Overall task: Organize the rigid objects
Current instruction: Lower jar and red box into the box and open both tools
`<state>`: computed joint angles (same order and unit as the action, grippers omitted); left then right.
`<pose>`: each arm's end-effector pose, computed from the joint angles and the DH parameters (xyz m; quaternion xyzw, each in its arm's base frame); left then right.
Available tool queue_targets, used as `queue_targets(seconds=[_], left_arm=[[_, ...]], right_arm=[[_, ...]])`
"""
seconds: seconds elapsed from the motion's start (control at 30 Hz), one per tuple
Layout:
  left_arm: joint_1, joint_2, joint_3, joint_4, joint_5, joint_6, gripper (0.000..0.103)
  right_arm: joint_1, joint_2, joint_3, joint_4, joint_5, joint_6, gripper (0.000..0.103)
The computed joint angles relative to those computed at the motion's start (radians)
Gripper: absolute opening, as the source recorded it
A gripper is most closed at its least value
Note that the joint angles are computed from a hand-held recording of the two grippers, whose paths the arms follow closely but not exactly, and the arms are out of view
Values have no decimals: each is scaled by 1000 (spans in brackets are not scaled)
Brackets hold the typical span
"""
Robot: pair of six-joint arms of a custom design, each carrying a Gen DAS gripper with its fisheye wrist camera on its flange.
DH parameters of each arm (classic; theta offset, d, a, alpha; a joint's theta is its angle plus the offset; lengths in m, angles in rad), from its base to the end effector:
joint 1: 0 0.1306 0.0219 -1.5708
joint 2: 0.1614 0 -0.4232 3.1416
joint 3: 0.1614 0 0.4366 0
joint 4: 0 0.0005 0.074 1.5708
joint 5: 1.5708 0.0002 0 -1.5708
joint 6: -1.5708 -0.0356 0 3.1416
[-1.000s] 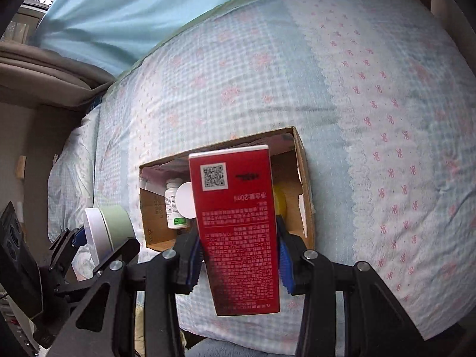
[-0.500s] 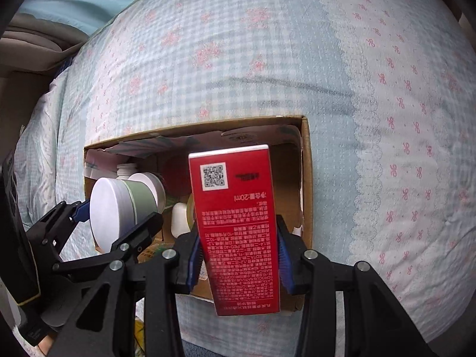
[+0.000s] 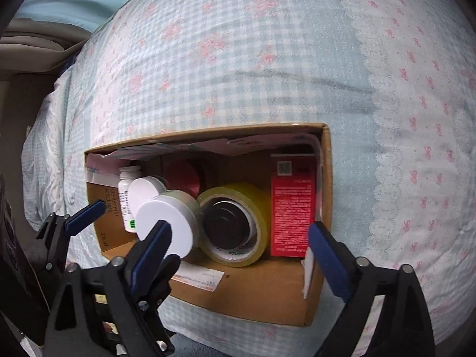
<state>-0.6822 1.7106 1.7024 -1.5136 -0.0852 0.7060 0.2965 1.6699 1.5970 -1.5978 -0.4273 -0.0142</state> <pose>0.4589 -0.3695 0.4218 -0.0129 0.9987 0.0171 0.0460 0.5271 0.1759 0.4019 0.1268 -0.9678 -0.2017 0.0810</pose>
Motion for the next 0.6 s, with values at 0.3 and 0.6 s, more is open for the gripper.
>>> queue_targets(seconds=[0.3,0.6], left_arm=[[-33,-49,19,-18,-50,42,103],[-100,-123,61,-70,-135,118,103]], right_arm=[[-8,-84,-38,15,16,-32,103],[-13,-200,-43,21,24,-20,103]])
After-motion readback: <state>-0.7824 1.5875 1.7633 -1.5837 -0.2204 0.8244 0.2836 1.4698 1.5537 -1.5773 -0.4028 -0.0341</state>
